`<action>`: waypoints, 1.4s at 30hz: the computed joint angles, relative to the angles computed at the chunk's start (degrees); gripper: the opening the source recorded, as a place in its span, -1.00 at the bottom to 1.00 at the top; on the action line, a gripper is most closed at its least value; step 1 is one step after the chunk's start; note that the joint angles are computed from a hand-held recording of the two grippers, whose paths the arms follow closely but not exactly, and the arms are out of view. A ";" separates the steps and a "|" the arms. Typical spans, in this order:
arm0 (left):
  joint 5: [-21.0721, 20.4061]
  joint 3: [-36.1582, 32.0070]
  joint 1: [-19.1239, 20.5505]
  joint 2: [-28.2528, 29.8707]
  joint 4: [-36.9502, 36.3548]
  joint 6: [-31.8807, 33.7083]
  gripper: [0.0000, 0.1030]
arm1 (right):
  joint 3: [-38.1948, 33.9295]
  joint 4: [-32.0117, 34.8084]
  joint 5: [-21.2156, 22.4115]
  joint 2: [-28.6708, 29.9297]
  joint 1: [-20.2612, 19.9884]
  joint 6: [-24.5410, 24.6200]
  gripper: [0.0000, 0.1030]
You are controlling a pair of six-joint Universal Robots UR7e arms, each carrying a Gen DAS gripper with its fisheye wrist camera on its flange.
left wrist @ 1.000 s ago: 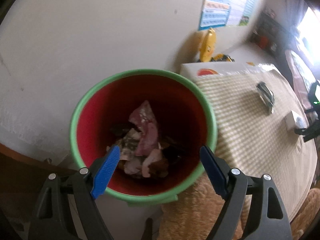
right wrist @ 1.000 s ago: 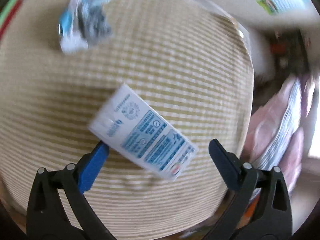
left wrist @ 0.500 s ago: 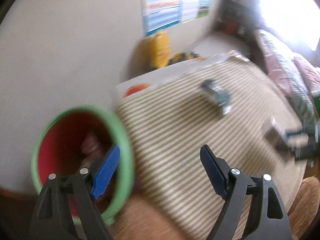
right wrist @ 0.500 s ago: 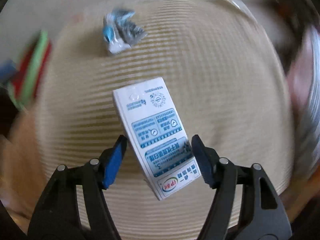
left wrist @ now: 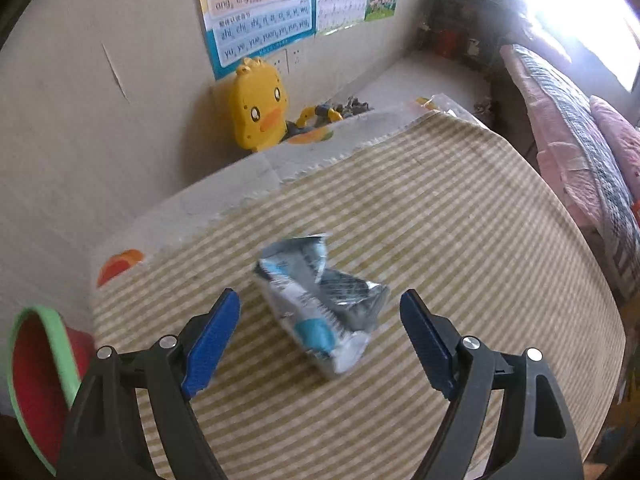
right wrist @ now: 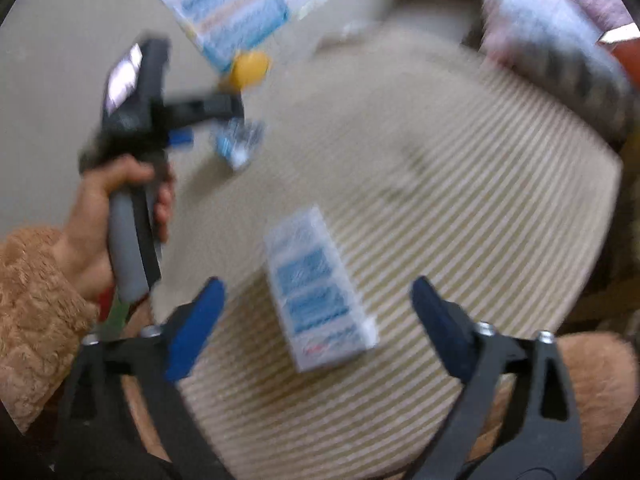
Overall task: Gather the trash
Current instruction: 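Grasp the blue-white snack bag with the left tool while the right tool grasps the white milk carton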
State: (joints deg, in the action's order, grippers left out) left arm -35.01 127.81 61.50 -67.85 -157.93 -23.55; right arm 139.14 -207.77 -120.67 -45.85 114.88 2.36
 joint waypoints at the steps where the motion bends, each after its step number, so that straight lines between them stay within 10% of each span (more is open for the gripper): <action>1: 0.16 -0.42 0.14 0.56 0.26 -0.44 0.52 | 0.55 -3.28 -0.89 0.33 0.59 -1.66 0.91; 7: 7.73 0.69 -1.18 4.07 -6.19 1.67 0.52 | 1.05 -5.26 2.02 0.33 0.94 -3.98 0.91; 15: 0.30 -4.26 2.19 3.46 6.07 -3.99 0.50 | 0.43 1.01 9.32 0.29 -3.17 -2.25 0.91; 23: -4.09 -4.09 3.12 0.92 10.23 -4.74 -0.67 | -0.50 3.10 8.24 1.96 -2.56 -2.52 0.91; 30: -4.60 8.97 -6.02 -13.17 5.11 -0.66 -0.67 | -3.06 7.84 5.55 4.06 -1.32 -2.91 0.91; 42: -2.25 19.57 -19.76 -44.12 36.72 -19.52 -0.63 | -7.39 18.83 2.89 6.33 -2.05 1.19 0.91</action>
State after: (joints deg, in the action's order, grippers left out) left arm -37.26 147.38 41.74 -111.98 -121.21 -43.07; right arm 131.75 -188.93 -117.78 -39.52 112.84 3.54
